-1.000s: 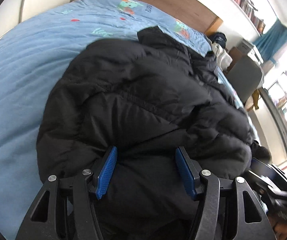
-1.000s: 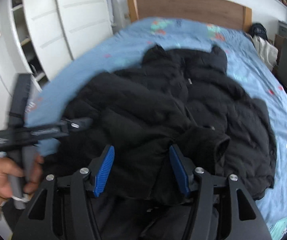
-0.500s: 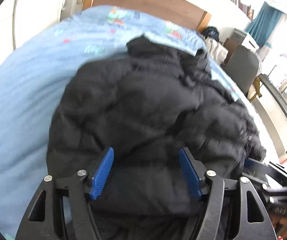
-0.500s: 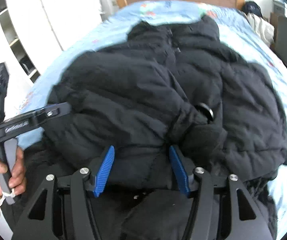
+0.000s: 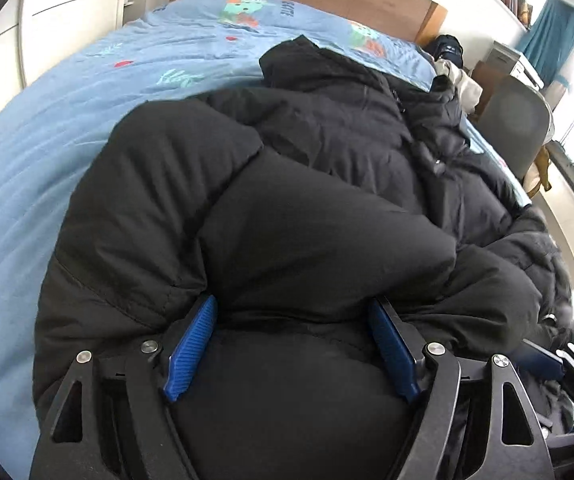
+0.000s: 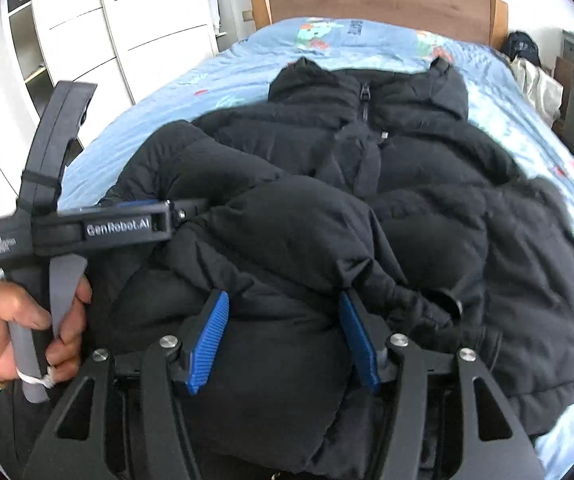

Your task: Fold large clothes

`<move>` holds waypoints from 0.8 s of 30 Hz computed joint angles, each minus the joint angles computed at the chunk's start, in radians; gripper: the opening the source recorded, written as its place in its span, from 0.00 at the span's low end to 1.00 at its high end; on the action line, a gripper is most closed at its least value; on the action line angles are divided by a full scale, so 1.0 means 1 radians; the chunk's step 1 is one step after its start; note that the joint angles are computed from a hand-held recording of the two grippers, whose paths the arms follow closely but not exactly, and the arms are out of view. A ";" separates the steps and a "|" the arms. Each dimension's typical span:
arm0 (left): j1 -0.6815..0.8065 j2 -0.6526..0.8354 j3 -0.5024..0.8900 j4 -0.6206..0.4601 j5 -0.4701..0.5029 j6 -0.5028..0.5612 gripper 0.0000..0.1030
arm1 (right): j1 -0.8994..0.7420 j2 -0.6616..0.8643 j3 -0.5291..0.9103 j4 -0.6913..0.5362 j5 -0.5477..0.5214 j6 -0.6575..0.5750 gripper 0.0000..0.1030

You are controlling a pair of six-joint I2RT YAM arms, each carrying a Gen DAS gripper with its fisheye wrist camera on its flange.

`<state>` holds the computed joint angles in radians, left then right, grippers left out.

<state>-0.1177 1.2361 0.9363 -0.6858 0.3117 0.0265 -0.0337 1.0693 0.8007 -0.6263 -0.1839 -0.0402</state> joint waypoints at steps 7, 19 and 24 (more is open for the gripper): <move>0.085 -0.154 0.004 -0.150 0.094 0.062 0.74 | 0.021 -0.033 0.003 -0.047 0.031 0.000 0.54; 0.163 -0.363 -0.024 -0.377 0.066 0.170 0.74 | -0.154 -0.316 -0.052 -0.359 -0.054 -0.095 0.54; 0.350 -0.359 0.160 -0.563 0.194 0.301 0.74 | -0.344 -0.392 0.049 -0.550 -0.135 -0.245 0.54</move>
